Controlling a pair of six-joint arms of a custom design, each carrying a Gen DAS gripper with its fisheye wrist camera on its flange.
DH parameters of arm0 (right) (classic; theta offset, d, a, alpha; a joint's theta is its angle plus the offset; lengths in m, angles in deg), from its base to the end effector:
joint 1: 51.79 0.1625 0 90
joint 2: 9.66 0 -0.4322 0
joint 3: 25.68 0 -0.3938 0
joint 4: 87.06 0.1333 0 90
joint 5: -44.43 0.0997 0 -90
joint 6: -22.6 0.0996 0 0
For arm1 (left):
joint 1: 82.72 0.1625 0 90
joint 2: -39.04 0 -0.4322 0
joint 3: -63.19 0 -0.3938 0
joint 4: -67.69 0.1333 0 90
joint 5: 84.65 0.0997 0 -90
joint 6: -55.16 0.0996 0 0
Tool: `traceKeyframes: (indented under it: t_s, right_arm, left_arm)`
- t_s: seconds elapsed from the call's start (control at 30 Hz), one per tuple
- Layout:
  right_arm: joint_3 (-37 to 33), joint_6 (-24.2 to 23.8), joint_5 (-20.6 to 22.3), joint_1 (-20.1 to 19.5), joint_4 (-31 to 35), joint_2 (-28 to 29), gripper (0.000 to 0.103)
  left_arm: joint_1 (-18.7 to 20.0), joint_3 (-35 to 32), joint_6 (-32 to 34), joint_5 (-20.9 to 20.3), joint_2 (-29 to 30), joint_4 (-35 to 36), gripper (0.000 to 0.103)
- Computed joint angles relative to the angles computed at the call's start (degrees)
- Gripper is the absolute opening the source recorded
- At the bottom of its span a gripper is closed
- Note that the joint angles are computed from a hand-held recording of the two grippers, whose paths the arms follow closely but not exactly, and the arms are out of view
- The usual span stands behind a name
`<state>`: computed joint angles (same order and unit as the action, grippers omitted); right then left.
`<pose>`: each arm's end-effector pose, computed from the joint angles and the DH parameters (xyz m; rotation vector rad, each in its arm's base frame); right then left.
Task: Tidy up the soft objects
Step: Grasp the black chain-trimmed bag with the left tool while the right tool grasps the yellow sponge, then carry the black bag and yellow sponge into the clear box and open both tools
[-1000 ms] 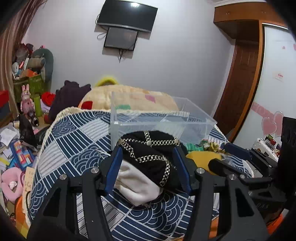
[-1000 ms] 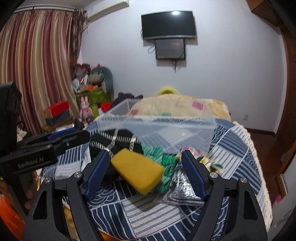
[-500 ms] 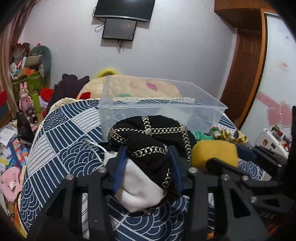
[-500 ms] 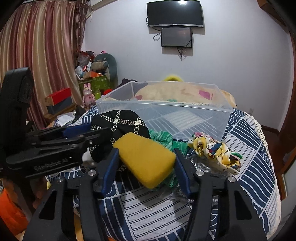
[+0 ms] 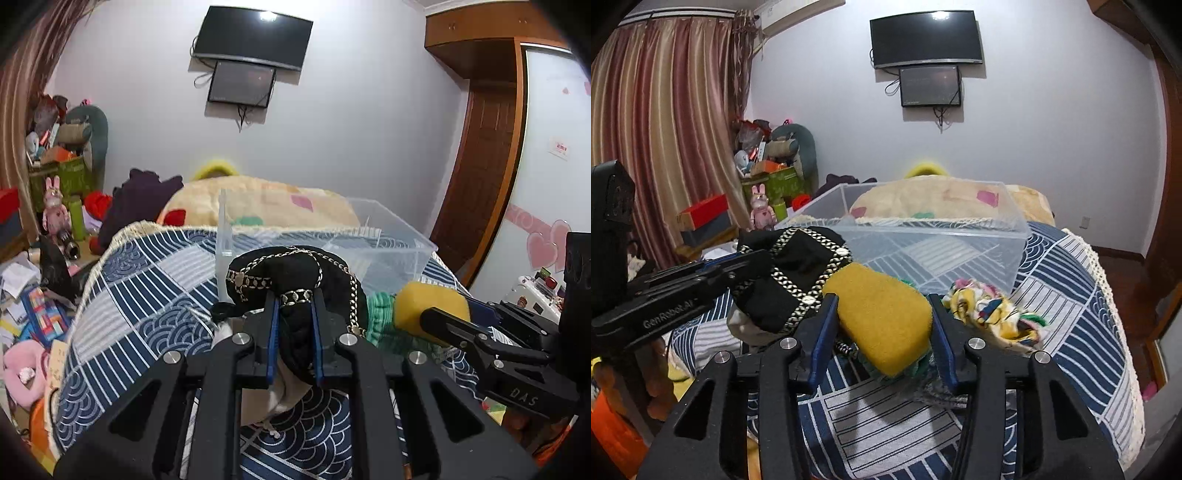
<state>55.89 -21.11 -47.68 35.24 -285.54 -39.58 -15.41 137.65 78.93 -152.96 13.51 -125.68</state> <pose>0.0902 -0.7625 0.0982 0.8312 -2.3088 1.2010 -0.1447 -0.7871 0.0792 0.7534 2.3748 -1.2708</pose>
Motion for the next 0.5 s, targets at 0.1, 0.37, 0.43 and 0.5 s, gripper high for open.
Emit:
traceKeyframes:
  t_s: [0.1, 0.37, 0.43, 0.5]
  right_arm:
    - [0.5, 0.1, 0.0, 0.2, -1.5, -0.4, 0.043]
    - [-0.6, 0.8, -0.1, 1.5, -4.7, -1.3, 0.043]
    - [-1.7, 0.8, -0.5, 1.9, -5.4, -1.0, 0.043]
    - [-2.8, 0.8, -0.8, 2.3, -5.4, -0.7, 0.043]
  left_arm:
    - [-0.7, 1.1, 1.3, -0.2, -0.8, -2.1, 0.014]
    - [-1.8, -0.4, 4.2, -1.3, -0.8, -4.8, 0.014]
    - [-1.8, -1.6, 4.1, -2.0, -0.7, -4.5, 0.014]
    - [-1.7, -3.0, 4.0, -2.3, -0.5, -3.7, 0.014]
